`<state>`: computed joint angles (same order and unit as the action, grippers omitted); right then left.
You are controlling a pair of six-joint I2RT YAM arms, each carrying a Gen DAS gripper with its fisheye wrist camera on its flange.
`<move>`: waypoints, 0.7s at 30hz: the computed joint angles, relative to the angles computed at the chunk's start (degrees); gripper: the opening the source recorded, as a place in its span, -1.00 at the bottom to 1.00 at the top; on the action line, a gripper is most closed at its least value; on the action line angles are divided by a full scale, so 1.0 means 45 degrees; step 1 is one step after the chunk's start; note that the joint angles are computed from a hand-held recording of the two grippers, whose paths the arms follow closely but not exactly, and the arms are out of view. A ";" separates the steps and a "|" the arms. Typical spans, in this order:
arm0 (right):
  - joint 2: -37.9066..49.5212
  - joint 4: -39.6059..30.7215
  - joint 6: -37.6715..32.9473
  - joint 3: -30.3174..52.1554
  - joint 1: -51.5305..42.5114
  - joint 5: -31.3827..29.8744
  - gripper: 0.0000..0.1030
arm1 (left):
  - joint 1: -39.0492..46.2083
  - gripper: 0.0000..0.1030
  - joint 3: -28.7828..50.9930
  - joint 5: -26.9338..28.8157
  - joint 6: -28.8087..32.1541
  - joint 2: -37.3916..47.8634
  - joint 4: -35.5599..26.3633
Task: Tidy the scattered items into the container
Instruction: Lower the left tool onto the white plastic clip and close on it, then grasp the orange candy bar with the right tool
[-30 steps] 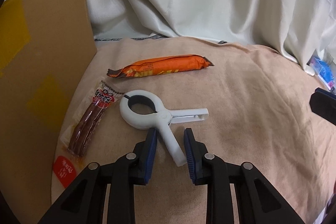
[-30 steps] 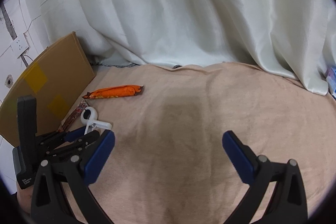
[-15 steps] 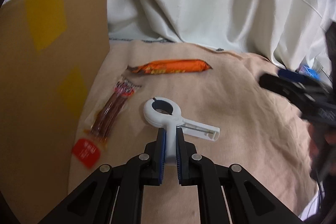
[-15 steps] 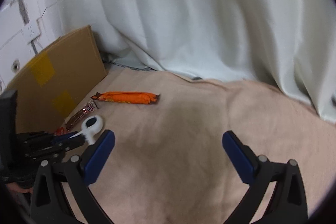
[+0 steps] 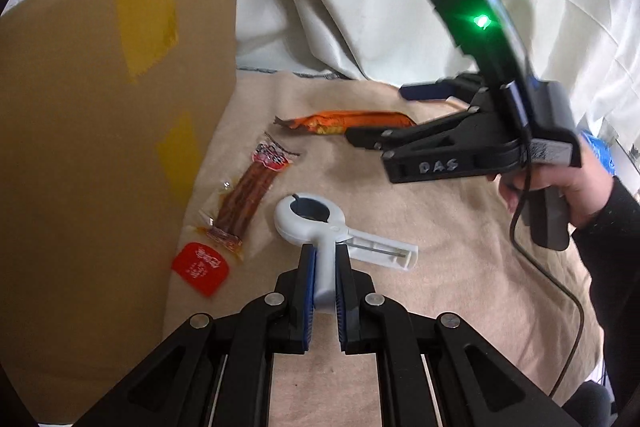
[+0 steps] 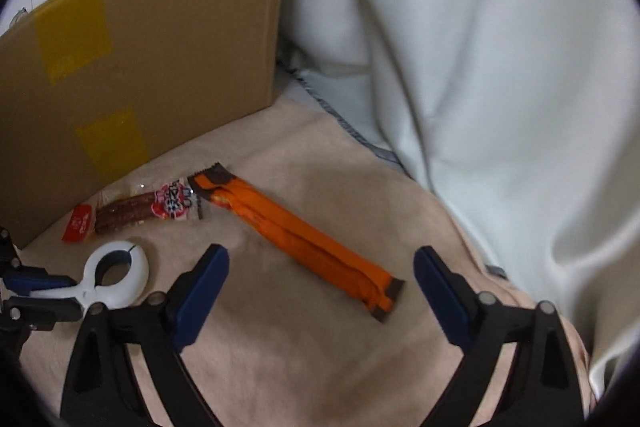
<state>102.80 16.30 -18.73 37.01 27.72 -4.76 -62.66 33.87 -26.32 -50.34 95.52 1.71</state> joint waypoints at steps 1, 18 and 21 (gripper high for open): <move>0.0217 -0.0053 -0.0037 0.0180 0.0051 -0.0062 0.73 | 0.0081 -0.82 -0.0058 0.0123 -0.0021 0.0005 0.0044; -0.5186 -0.0570 0.4194 -0.4121 -0.1724 -0.1609 -0.53 | 0.0074 -0.82 0.0567 0.0430 0.0604 0.0444 0.0591; -0.7407 -0.0155 0.5677 -0.6044 -0.1336 -0.0467 -0.53 | -0.0381 -0.82 0.0845 0.0114 0.0572 0.0665 0.0637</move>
<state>69.47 15.60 6.82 9.81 21.70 -6.86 -64.37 37.68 -25.81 -47.77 98.51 4.57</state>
